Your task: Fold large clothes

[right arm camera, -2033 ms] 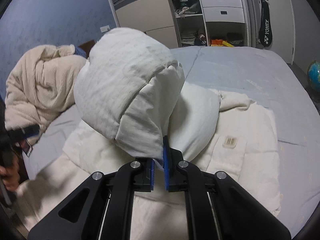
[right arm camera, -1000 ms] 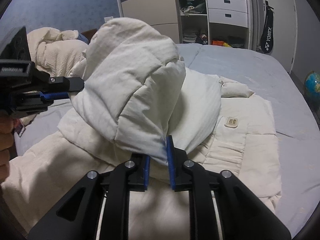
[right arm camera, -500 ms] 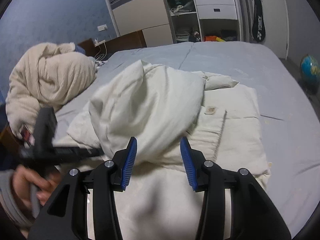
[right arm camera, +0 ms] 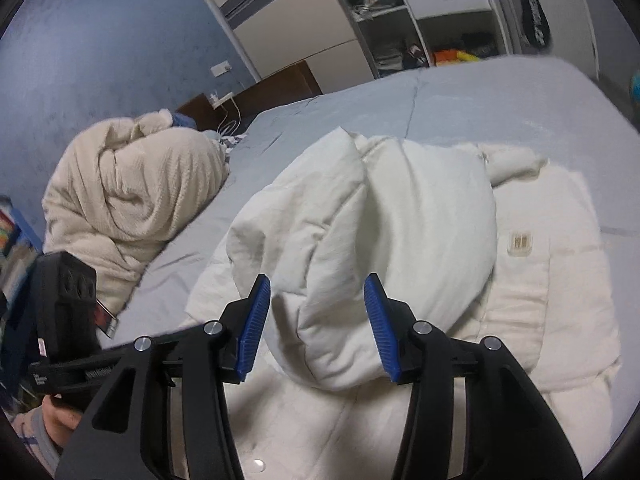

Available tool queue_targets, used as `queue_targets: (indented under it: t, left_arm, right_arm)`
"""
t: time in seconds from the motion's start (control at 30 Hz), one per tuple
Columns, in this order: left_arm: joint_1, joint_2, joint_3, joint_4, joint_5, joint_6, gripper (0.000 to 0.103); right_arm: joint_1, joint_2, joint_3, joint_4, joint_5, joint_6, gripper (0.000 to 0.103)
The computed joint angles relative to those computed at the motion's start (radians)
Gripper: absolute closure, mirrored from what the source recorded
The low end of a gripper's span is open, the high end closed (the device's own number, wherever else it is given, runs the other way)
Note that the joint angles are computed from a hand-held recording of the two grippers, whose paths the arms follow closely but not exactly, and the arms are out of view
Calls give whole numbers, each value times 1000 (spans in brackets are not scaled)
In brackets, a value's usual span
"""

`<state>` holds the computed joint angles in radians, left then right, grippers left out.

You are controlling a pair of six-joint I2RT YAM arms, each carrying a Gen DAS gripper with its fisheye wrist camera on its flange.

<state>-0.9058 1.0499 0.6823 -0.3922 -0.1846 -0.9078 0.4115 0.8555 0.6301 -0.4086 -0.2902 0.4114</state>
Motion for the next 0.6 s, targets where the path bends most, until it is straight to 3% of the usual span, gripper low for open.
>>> queue_targets:
  t: [0.13,0.27,0.43,0.6]
  left_arm:
    - [117,79,23,68,44,-16,59]
    - [186,192,35,117,61,-33,65]
    - [123,442,182,0,-22,66,72]
    - [85,566,231,0,-92,117,74]
  right_arm:
    - [-126,-26,-48,13,-48,82,58]
    - [-150,88,-24,6,-4,70,58]
    - [-2,235,-1,7,216,-51,58]
    - [63,260,-65,69,320,-127,60]
